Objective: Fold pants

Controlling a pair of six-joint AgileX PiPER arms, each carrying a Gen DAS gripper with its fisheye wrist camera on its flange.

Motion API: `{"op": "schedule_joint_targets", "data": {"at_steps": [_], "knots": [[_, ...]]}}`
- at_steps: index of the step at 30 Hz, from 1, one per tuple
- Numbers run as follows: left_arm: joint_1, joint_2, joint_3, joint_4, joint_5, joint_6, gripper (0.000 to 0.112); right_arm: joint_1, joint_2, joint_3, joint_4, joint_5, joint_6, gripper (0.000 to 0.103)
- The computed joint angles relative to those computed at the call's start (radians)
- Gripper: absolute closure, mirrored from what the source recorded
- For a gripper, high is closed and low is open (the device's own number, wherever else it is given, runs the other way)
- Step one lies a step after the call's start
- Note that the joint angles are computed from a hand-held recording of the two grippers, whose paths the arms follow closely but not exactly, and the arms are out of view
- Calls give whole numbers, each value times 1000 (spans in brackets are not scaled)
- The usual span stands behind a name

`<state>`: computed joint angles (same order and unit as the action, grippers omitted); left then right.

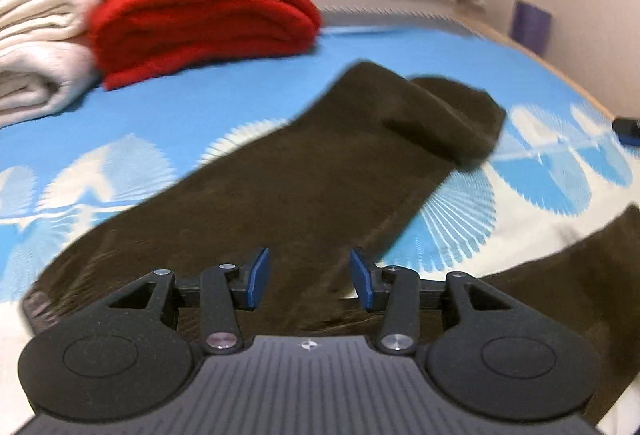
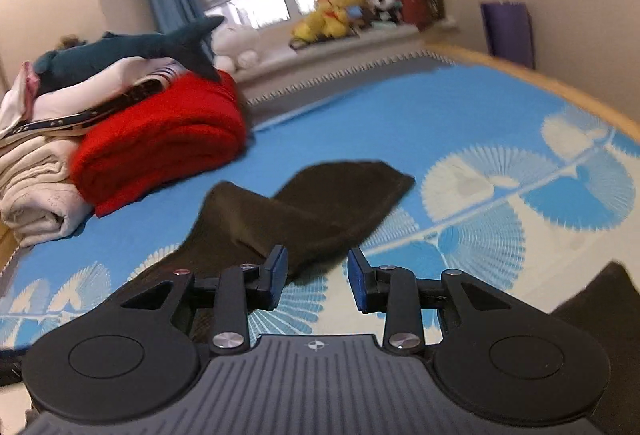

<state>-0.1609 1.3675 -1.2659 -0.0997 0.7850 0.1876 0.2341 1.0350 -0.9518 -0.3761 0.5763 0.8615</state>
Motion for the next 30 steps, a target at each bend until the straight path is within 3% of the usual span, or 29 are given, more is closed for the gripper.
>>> {"op": "schedule_joint_targets", "data": {"at_steps": [2, 6, 10, 15, 17, 18, 22, 24, 26, 28, 30], "knots": [[-48, 53, 36, 43, -93, -25, 51, -84, 18, 3, 121, -11, -68, 96], [-111, 175, 50, 109, -197, -103, 47, -187, 50, 16, 243, -40, -115, 99], [-123, 247, 20, 146, -200, -153, 47, -275, 92, 33, 429, -83, -274, 98], [-80, 305, -12, 26, -155, -8, 49, -363, 194, 32, 735, -148, -543, 95], [-67, 317, -39, 56, -99, -19, 92, -383, 249, 28, 834, -184, -629, 95], [-61, 321, -58, 79, -69, -54, 102, -392, 275, 23, 891, -203, -678, 95], [-14, 304, -147, 160, 79, -261, 104, -429, 423, -38, 1145, -263, -899, 95], [-13, 301, -169, 220, 144, -336, 97, -449, 506, -90, 1253, -268, -992, 95], [-24, 303, -174, 253, 168, -370, 78, -463, 603, -163, 1312, -266, -1054, 94], [-35, 297, -162, 241, 140, -331, 56, -459, 708, -264, 1221, -262, -986, 91], [-51, 276, -120, 245, 65, -298, 49, -452, 800, -369, 1099, -249, -863, 71]]}}
